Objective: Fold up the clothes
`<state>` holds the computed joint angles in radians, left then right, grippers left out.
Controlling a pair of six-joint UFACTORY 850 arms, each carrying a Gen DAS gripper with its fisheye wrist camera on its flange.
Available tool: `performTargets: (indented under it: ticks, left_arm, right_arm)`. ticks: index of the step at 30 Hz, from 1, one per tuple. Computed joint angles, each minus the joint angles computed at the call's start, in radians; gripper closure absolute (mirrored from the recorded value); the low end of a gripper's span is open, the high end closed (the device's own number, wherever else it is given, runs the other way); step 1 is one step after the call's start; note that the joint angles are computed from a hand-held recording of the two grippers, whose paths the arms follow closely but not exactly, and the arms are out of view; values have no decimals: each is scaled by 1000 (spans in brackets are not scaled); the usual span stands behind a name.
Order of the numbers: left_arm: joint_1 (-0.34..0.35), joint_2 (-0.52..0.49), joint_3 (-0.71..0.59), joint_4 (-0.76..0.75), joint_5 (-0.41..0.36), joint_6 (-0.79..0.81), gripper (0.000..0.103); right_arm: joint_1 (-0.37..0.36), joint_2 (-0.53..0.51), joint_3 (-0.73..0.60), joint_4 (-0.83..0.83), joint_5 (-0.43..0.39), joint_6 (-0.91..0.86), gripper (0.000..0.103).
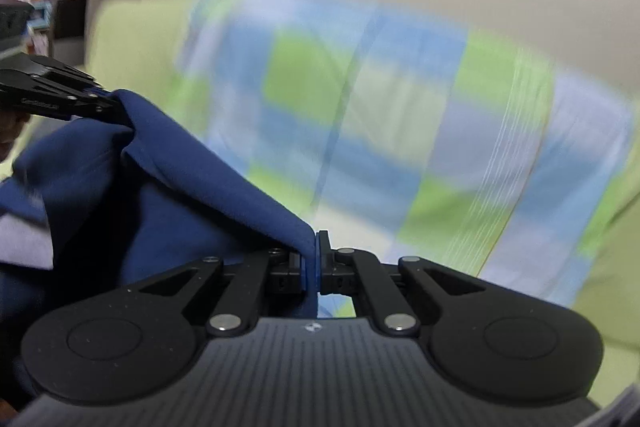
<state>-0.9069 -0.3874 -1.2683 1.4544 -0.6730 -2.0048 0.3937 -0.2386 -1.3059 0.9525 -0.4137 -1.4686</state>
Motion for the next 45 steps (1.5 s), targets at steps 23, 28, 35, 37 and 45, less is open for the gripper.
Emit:
performTargets:
  ticks: [23, 28, 35, 37, 45]
  left_arm:
    - [-105, 177, 239, 30, 70, -238, 32]
    - [-135, 132, 212, -32, 122, -106, 31]
    - [-112, -30, 48, -91, -2, 227, 32]
    - [-95, -59, 16, -99, -12, 275, 41]
    - [-34, 16, 92, 6, -6, 31, 96]
  right_arm:
    - [-78, 168, 299, 11, 27, 18, 36]
    - [-73, 415, 544, 41, 49, -109, 32]
    - [40, 458, 615, -109, 160, -97, 32]
    - [71, 428, 600, -170, 177, -84, 32]
    - [38, 351, 502, -186, 76, -18, 96]
